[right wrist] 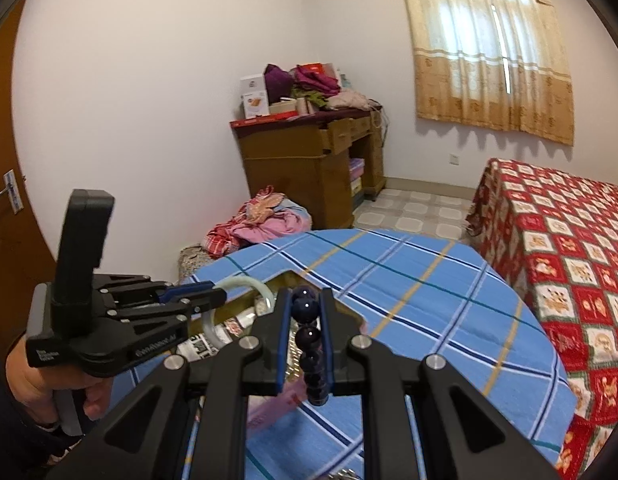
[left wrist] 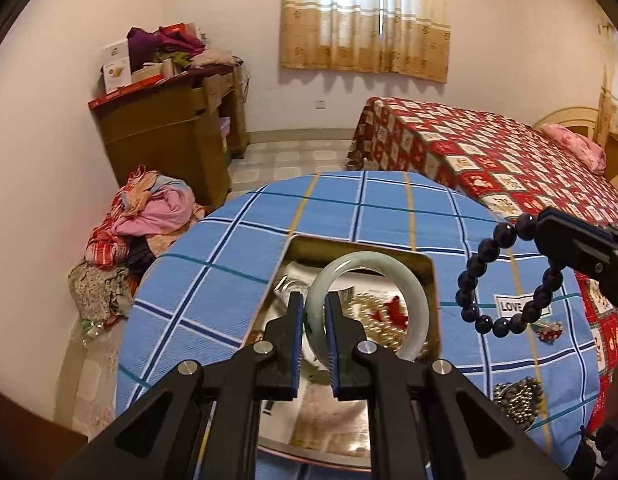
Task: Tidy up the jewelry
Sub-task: 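Carry the white bangle with the left tool while the right tool carries the bracelet over the tin, then open the left tool over the tin while the right tool releases the bracelet into it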
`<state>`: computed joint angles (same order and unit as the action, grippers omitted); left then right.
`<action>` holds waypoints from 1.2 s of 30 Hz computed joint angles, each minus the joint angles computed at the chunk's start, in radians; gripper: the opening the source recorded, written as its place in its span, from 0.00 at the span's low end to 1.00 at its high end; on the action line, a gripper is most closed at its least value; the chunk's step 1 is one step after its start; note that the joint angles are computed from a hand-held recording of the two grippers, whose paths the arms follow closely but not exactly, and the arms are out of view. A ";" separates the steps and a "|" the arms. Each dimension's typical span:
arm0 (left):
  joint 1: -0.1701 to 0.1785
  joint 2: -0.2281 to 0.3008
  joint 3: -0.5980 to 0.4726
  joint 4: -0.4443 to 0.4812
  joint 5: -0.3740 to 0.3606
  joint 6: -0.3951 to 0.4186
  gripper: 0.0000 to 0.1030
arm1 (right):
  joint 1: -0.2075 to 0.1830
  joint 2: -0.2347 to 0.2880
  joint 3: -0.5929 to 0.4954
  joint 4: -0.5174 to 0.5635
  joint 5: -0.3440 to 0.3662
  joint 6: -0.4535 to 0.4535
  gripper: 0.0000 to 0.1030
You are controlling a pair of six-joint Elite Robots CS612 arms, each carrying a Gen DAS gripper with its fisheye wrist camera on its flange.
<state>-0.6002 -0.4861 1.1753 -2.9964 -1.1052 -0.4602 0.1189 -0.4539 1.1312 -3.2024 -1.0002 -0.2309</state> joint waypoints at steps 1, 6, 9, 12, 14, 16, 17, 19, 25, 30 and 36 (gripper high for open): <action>0.001 -0.001 0.002 0.004 0.004 -0.003 0.09 | 0.002 0.002 -0.004 0.005 0.004 -0.003 0.15; 0.008 -0.004 0.015 0.026 0.014 -0.028 0.09 | 0.014 0.014 -0.027 0.057 0.024 -0.027 0.15; 0.013 -0.001 0.018 0.043 0.012 -0.050 0.09 | 0.021 0.023 -0.037 0.087 0.024 -0.040 0.15; 0.019 0.004 0.016 0.065 0.008 -0.069 0.09 | 0.025 0.036 -0.051 0.121 0.022 -0.044 0.15; 0.022 0.006 0.015 0.079 0.006 -0.080 0.09 | 0.026 0.042 -0.057 0.147 0.021 -0.043 0.15; 0.026 0.009 0.015 0.091 -0.007 -0.093 0.09 | 0.028 0.048 -0.064 0.173 0.014 -0.043 0.15; 0.027 0.011 0.014 0.095 -0.011 -0.096 0.09 | 0.029 0.052 -0.070 0.187 0.010 -0.043 0.15; 0.027 0.015 0.013 0.096 -0.005 -0.095 0.10 | 0.031 0.056 -0.071 0.202 -0.003 -0.046 0.15; 0.025 0.020 -0.001 0.107 0.001 -0.084 0.10 | 0.034 0.060 -0.072 0.213 -0.036 -0.049 0.15; 0.026 0.025 -0.005 0.105 -0.021 -0.082 0.10 | 0.035 0.058 -0.068 0.211 -0.055 -0.053 0.15; 0.031 0.030 -0.012 0.108 -0.042 -0.092 0.10 | 0.041 0.064 -0.078 0.226 -0.078 -0.062 0.16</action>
<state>-0.5696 -0.4564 1.1633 -2.8889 -1.1473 -0.5517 0.1598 -0.3898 1.0530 -2.9762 -1.0785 -0.2925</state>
